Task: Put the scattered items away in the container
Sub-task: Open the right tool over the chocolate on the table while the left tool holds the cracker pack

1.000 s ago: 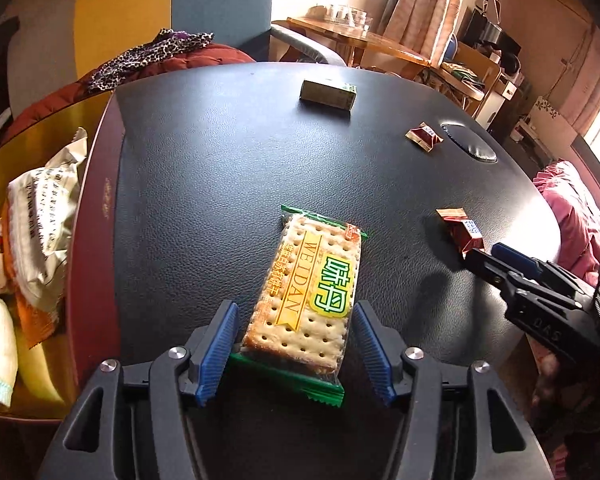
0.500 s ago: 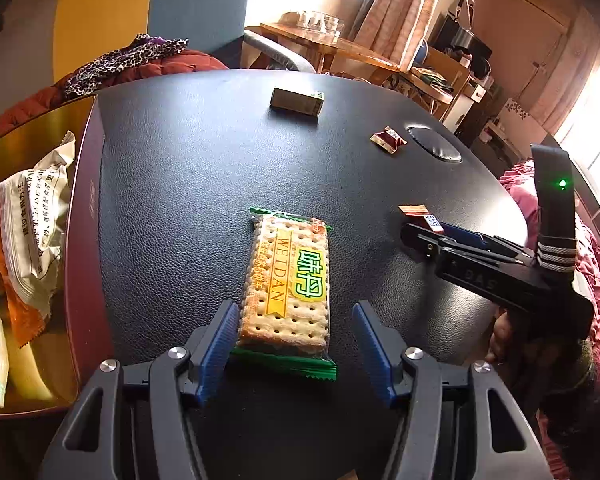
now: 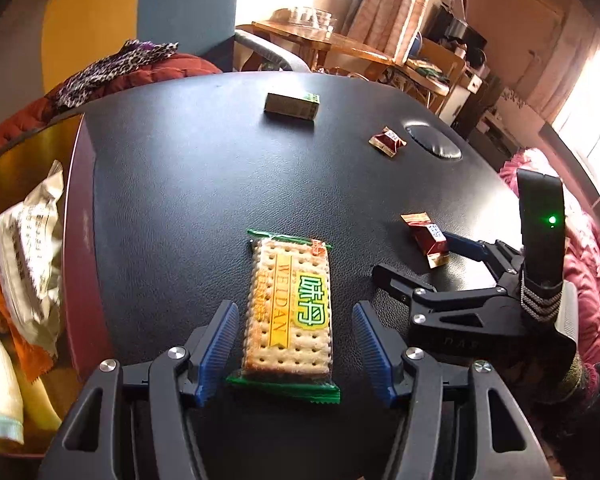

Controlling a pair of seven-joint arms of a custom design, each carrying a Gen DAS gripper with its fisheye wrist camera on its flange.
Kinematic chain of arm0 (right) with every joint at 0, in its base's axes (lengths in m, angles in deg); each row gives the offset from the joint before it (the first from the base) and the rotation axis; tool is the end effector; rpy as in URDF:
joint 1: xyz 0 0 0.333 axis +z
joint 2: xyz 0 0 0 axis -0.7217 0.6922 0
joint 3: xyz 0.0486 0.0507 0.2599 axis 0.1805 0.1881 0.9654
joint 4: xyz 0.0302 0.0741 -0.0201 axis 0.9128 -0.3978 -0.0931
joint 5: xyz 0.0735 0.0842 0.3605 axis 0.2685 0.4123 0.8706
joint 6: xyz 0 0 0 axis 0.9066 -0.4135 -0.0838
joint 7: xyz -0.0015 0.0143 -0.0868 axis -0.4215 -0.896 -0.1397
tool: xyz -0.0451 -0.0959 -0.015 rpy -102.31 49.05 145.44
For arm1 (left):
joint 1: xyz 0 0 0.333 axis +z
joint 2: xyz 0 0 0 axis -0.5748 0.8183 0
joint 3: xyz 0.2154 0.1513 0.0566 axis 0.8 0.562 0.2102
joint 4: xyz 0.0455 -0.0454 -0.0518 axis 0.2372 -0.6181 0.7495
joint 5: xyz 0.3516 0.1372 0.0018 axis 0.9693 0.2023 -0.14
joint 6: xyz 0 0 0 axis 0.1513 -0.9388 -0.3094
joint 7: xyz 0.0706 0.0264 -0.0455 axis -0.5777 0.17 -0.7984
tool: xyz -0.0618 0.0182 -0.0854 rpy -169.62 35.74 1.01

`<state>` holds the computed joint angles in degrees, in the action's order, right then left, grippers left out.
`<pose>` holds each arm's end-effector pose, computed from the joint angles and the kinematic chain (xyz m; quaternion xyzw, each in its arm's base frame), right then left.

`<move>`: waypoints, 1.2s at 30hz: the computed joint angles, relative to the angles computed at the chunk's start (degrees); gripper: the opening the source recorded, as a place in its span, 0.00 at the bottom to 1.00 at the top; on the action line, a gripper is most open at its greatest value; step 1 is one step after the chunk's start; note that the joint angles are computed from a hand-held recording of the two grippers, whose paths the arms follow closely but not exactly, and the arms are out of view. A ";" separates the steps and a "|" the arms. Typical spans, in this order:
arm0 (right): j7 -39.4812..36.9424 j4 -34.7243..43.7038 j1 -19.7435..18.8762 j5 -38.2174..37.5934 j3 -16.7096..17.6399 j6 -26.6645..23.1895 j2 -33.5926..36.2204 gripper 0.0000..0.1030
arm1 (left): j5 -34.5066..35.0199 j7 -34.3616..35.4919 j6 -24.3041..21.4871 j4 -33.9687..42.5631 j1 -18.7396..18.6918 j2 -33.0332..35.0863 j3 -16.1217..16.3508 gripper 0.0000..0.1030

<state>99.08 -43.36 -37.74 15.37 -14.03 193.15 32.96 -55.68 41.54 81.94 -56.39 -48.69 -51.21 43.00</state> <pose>0.7460 0.1680 0.3904 -0.8178 0.4759 -0.1357 0.2937 0.6560 -0.2358 0.4254 -0.7024 0.6472 -0.2586 0.1447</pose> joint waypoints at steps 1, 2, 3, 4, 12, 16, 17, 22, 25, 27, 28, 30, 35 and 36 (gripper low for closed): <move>-0.12 -0.61 -0.12 0.24 0.14 0.56 -0.28 1.00 | 0.63 0.50 -1.20 1.47 -0.33 0.83 0.16 0.59; -0.32 -1.33 -0.20 0.42 0.24 1.17 -0.63 1.00 | 1.24 1.03 -2.44 3.03 -0.65 1.72 0.31 0.59; -0.57 -2.01 -0.23 0.50 0.30 1.79 -0.94 1.00 | 1.30 1.67 -3.69 4.61 -0.69 2.69 0.28 0.59; -0.74 -2.60 -0.26 0.61 0.37 2.38 -1.20 1.00 | 1.28 2.09 -4.62 5.80 -0.72 3.45 0.28 0.59; -0.55 -4.45 0.00 0.34 0.26 4.61 -1.91 1.00 | 0.44 4.42 -10.10 13.37 -1.01 8.59 0.49 0.58; -0.24 -3.56 0.01 0.15 0.23 3.86 -1.46 1.00 | 0.05 3.68 -10.24 13.61 -1.01 9.21 0.72 0.58; -0.31 -3.73 0.01 0.15 0.26 4.10 -1.52 1.00 | -0.26 3.55 -10.23 13.57 -0.87 9.22 0.64 0.59; -0.21 -3.61 0.11 -0.05 0.21 4.26 -1.40 1.00 | -2.49 2.22 -9.58 12.81 0.08 8.82 0.12 0.59; -0.18 -3.97 0.15 -0.11 0.22 4.59 -1.59 1.00 | -0.78 2.26 -11.81 14.30 -1.05 9.37 0.86 0.58; -0.24 -4.42 0.06 0.00 0.32 4.98 -1.81 1.00 | 2.39 0.74 -13.53 14.99 -2.87 9.48 2.33 0.50; -0.38 -4.95 0.01 0.10 0.41 5.46 -2.06 1.00 | 3.13 -0.06 -13.49 14.61 -3.13 9.22 2.54 0.49; -0.71 -6.11 -0.14 0.37 0.64 6.54 -2.59 1.00 | 3.61 -1.31 -12.83 13.32 -3.00 8.43 2.44 0.48; -0.84 -6.95 -0.15 0.44 0.70 7.37 -2.98 1.00 | 5.54 -3.63 -11.57 9.99 -3.24 6.33 2.42 0.48; -0.78 -6.95 -0.11 0.40 0.67 7.44 -2.97 1.00 | 5.76 -4.12 -11.12 9.10 -3.22 5.77 2.35 0.48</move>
